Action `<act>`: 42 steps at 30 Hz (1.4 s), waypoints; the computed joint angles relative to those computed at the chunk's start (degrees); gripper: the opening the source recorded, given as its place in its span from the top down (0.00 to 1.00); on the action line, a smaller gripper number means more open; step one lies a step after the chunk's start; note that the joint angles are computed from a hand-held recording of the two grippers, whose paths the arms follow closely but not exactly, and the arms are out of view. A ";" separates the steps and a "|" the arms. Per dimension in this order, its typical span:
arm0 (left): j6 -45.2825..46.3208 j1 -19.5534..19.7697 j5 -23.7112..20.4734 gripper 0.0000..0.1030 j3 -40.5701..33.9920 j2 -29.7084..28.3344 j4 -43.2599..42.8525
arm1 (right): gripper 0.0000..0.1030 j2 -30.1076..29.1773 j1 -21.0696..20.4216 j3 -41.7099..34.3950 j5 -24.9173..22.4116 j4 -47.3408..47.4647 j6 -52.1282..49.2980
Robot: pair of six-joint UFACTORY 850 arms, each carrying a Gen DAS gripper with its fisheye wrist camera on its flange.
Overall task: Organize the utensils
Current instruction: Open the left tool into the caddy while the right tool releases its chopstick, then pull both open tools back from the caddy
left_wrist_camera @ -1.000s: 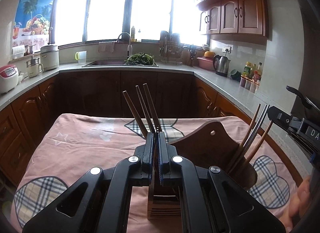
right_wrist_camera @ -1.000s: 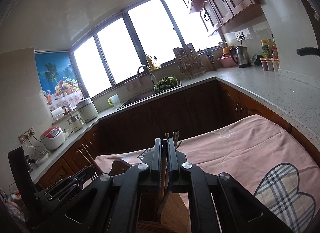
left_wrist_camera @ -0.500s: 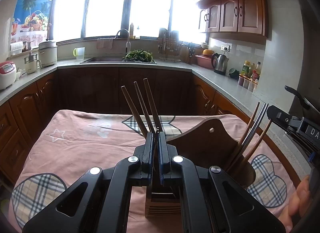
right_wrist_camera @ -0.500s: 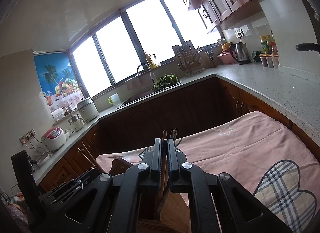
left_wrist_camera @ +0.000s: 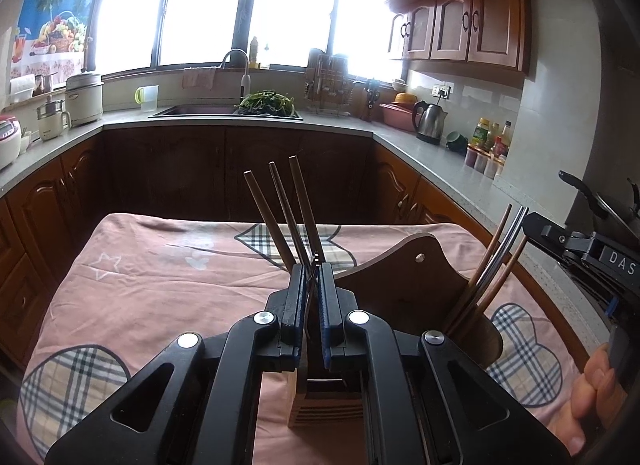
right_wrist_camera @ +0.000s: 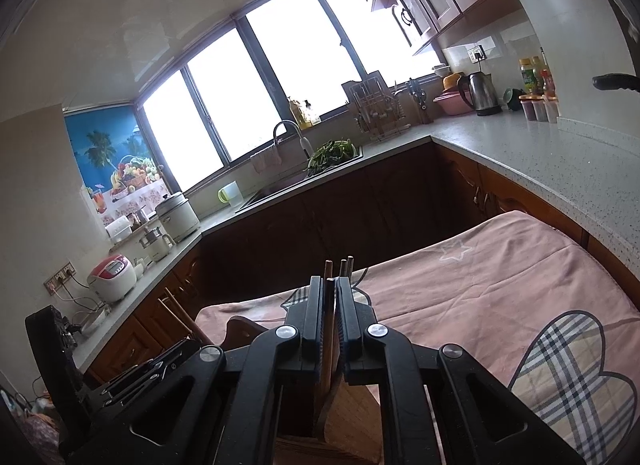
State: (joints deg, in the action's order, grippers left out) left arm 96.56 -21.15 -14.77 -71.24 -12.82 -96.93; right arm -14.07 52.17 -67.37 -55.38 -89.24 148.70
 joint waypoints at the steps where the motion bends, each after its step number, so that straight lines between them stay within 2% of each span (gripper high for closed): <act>1: -0.03 0.07 -0.21 0.94 0.12 0.10 0.20 | 0.90 0.15 -0.02 0.18 0.28 -0.03 0.44; 3: -0.38 0.24 -0.42 0.90 0.14 0.27 0.50 | 0.90 0.41 0.03 0.43 0.42 0.09 0.52; 6: 0.67 0.34 -0.33 0.75 0.50 0.74 -0.89 | 0.83 0.88 0.33 0.74 -0.03 0.12 0.97; 8: 2.93 0.34 -0.08 0.56 1.09 1.28 -3.31 | 0.74 1.36 0.53 1.06 -0.24 0.06 1.63; 10: 5.56 0.44 -0.04 0.50 1.90 2.06 -5.88 | 0.61 1.91 0.87 1.41 -0.52 -0.36 2.46; 12: 6.02 0.72 -0.29 0.44 2.66 2.81 -6.33 | 0.53 2.33 1.42 1.62 -1.27 -0.36 2.58; 14: 5.77 1.10 -0.39 0.30 3.61 3.60 -6.31 | 0.44 2.76 2.03 2.06 -1.89 -0.65 3.38; 16: 6.69 1.48 -0.20 0.21 4.86 4.53 -7.69 | 0.24 3.29 2.56 2.78 -2.13 -1.37 5.11; 18: 4.85 1.83 -0.02 0.15 5.70 5.26 -6.14 | 0.16 3.65 3.29 3.47 -2.48 -2.28 6.66; 19: 2.67 1.95 0.29 0.09 5.89 5.50 -4.18 | 0.15 3.69 3.67 3.59 -2.66 -2.30 6.85; 22: 1.63 2.70 -0.30 0.07 7.39 6.79 -3.58 | 0.10 3.61 4.74 3.70 -3.15 -1.93 7.20; 29: -1.89 3.99 -1.50 0.05 10.99 10.39 -0.40 | 0.09 3.48 6.93 3.72 -3.85 -0.56 8.07; 34: -9.46 5.09 -2.85 0.05 12.69 12.81 5.68 | 0.06 3.48 8.85 3.91 -4.04 0.16 9.41; 42: -13.81 6.55 -2.13 0.05 19.07 19.72 10.71 | 0.06 3.24 13.59 5.00 -5.00 0.92 13.91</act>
